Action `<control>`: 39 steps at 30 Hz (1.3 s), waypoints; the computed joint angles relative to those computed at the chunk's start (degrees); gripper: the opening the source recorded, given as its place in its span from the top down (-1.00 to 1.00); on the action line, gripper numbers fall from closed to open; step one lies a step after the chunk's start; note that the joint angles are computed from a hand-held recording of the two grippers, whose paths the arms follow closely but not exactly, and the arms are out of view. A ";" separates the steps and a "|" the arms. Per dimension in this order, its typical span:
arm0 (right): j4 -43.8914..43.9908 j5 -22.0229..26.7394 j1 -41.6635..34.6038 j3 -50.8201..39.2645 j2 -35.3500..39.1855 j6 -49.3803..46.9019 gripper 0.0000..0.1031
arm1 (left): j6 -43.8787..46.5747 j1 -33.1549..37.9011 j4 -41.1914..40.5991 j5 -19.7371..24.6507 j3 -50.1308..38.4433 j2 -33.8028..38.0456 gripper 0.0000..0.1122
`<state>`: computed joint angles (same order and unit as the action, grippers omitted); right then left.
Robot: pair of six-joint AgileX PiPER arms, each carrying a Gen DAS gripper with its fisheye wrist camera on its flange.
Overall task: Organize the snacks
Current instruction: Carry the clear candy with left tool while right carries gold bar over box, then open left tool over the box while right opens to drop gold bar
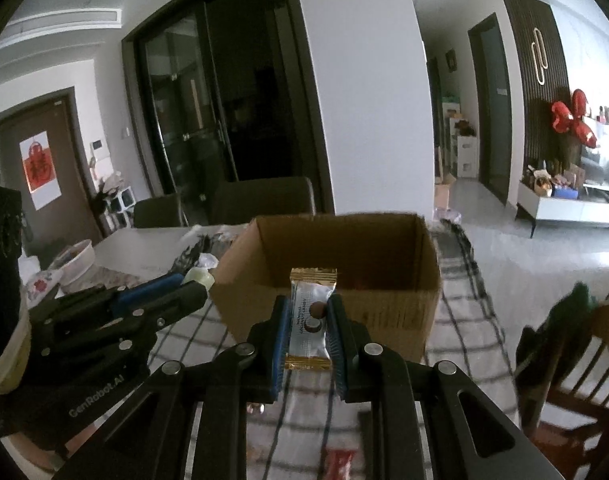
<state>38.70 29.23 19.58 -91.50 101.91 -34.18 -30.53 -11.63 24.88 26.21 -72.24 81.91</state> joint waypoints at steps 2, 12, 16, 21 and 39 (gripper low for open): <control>-1.49 0.90 -0.16 -2.99 1.69 1.59 0.60 | 2.37 0.95 -1.89 0.25 -2.08 1.30 0.68; -10.82 7.18 -0.28 -20.58 12.51 11.22 0.60 | 11.53 4.59 -8.83 2.92 -12.87 9.96 0.68; -14.51 9.48 -0.12 -26.89 16.48 14.59 0.60 | 13.38 5.86 -11.48 3.90 -16.13 13.29 0.68; -19.13 11.48 0.41 -32.61 19.87 18.85 0.57 | 10.91 6.00 -8.97 3.52 -16.95 14.49 0.11; -15.11 -1.82 1.01 -6.09 4.33 13.10 0.09 | -7.36 0.27 9.72 1.01 -0.07 0.43 0.04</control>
